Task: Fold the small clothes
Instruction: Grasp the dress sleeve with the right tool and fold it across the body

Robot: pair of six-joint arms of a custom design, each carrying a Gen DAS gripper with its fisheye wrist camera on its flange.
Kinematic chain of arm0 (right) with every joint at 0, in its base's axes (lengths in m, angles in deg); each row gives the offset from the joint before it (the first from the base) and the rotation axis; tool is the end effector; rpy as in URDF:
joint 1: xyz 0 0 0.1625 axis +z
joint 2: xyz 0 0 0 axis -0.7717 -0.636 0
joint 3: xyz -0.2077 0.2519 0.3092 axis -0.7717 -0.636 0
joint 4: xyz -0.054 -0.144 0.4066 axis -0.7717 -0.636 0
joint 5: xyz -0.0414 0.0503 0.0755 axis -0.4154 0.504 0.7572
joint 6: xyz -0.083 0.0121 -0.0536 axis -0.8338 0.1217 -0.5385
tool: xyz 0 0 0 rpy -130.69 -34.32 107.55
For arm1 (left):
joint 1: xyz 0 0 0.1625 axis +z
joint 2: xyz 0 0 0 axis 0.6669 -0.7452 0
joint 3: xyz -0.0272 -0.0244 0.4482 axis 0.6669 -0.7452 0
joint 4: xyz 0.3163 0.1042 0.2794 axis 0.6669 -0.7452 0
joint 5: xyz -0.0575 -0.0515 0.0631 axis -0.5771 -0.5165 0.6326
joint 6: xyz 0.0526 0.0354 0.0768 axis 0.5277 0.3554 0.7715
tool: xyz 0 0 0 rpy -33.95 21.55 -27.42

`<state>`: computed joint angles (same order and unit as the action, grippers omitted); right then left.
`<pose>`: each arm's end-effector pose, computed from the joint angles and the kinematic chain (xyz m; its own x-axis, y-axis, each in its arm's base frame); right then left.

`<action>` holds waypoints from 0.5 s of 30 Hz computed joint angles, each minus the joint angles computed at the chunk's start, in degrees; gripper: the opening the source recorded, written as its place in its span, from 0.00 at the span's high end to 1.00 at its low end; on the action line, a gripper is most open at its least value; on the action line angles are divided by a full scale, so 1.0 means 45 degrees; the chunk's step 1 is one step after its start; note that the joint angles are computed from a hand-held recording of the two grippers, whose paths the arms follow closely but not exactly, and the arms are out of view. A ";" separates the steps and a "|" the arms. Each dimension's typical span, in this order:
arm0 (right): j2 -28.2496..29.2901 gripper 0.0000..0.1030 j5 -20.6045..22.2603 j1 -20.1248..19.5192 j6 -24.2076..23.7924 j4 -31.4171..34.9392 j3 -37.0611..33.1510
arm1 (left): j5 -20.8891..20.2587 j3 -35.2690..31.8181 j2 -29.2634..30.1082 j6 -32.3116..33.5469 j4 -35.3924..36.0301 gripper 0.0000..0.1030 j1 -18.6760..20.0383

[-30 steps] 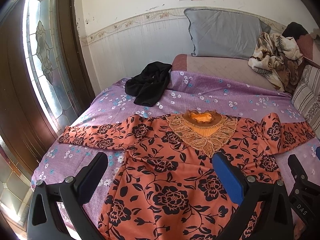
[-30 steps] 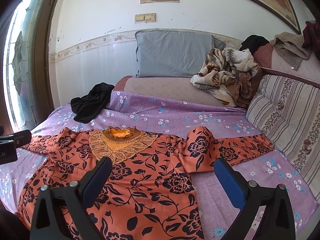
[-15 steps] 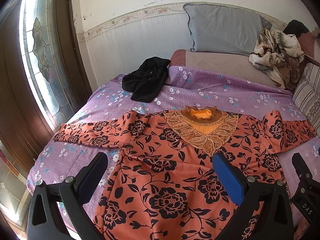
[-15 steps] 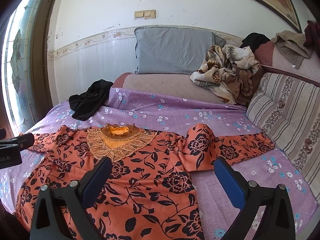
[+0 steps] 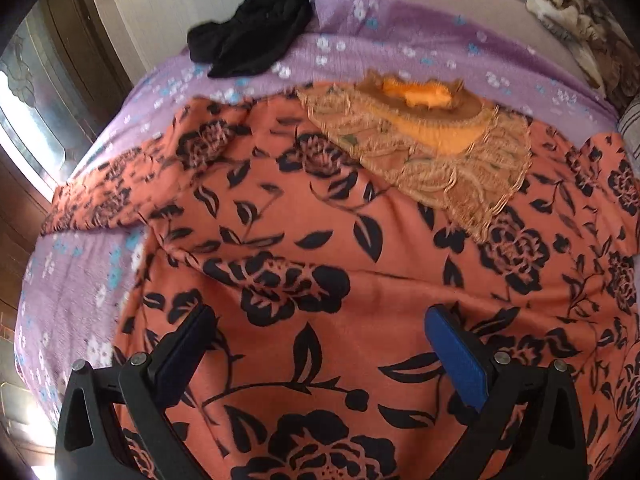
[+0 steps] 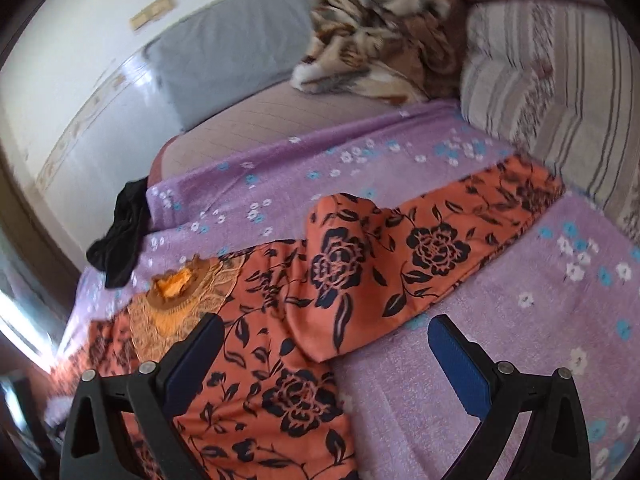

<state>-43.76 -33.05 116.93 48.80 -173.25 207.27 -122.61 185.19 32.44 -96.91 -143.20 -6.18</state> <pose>-0.0146 -0.3730 0.2777 -0.9411 0.2037 0.2700 -0.1096 0.5715 -0.8132 -0.1923 -0.3991 0.0065 -0.6087 -0.1520 -0.7787 0.2659 0.8856 -0.3808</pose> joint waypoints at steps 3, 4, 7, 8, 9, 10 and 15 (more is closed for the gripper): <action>-0.0983 0.00 0.2350 -0.2231 0.2267 0.3312 -0.1248 | -0.0352 0.0378 0.0140 0.1055 -0.2175 0.00 0.0488; -0.1110 0.01 0.2880 -0.2850 0.3032 0.3992 -0.1629 | -0.0324 0.0438 0.0169 0.1188 -0.2406 0.00 0.0489; -0.1168 0.12 0.4734 -0.4563 0.5164 0.5238 -0.2553 | -0.0094 0.0662 0.0394 0.1038 -0.2891 0.00 0.0326; -0.1074 0.17 0.5134 -0.4902 0.5593 0.5501 -0.2872 | 0.0110 0.0781 0.0484 0.0791 -0.3023 0.00 0.0194; -0.0952 0.19 0.5263 -0.5079 0.5870 0.5701 -0.3197 | 0.0366 0.0918 0.0632 0.0521 -0.3230 0.00 0.0047; -0.0791 0.24 0.5215 -0.5141 0.6061 0.5782 -0.3507 | 0.0517 0.1018 0.0751 0.0182 -0.3328 0.00 -0.0077; 0.0177 0.40 0.4701 -0.4993 0.6352 0.5576 -0.4810 | 0.0233 0.0936 0.0618 -0.0767 -0.2447 0.00 -0.0390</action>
